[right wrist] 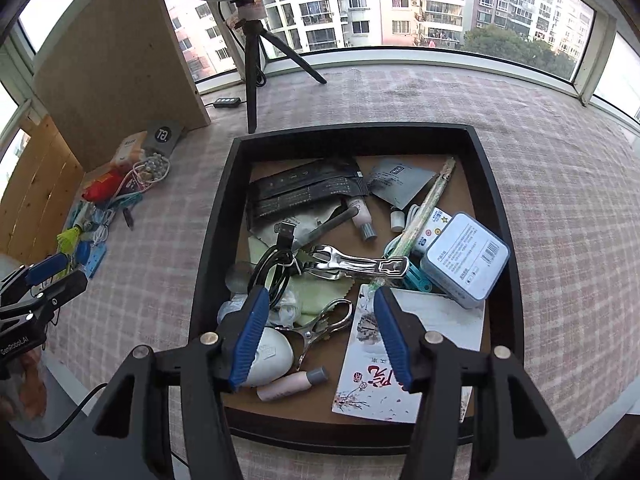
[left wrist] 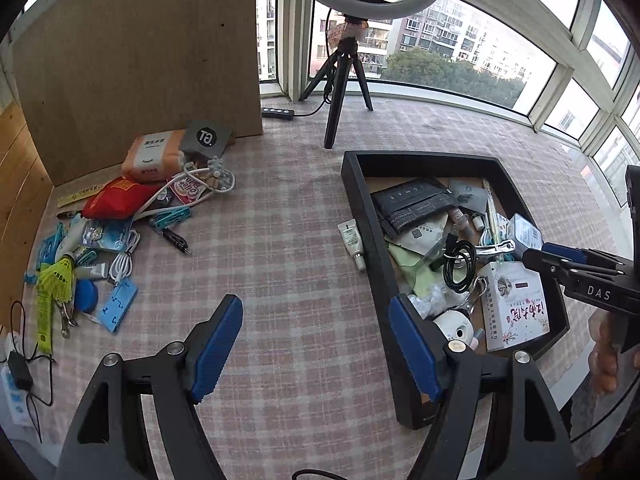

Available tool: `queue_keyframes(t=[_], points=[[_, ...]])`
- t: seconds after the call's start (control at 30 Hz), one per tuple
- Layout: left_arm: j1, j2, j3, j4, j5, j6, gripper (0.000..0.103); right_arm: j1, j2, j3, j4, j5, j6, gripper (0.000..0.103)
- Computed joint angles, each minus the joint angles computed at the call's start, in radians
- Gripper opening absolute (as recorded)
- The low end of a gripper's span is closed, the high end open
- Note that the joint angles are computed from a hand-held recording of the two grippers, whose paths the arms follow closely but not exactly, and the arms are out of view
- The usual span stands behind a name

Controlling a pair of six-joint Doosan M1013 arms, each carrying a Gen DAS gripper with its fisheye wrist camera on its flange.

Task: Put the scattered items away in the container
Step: 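Move both grippers back from the tray toward the pile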

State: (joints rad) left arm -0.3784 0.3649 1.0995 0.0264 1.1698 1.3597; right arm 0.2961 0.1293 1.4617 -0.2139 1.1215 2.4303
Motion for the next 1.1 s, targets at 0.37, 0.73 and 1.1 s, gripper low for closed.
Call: queue_keyframes(t=[0.37,0.73,1.1], points=[[0.085,-0.06,0.105,0.037,-0.006,-0.033,0.075,0.061,0.1,-0.119,0.023,0.018,-0.007,0.057],[0.224,-0.102,0.218,-0.009,-0.01,-0.054,0.075,0.122,0.221,-0.269,0.034,0.052,-0.008,0.057],[0.347,-0.045,0.134,-0.04,0.0,-0.007,0.075,0.133,0.369,-0.467,0.062,0.022,0.02,0.057]])
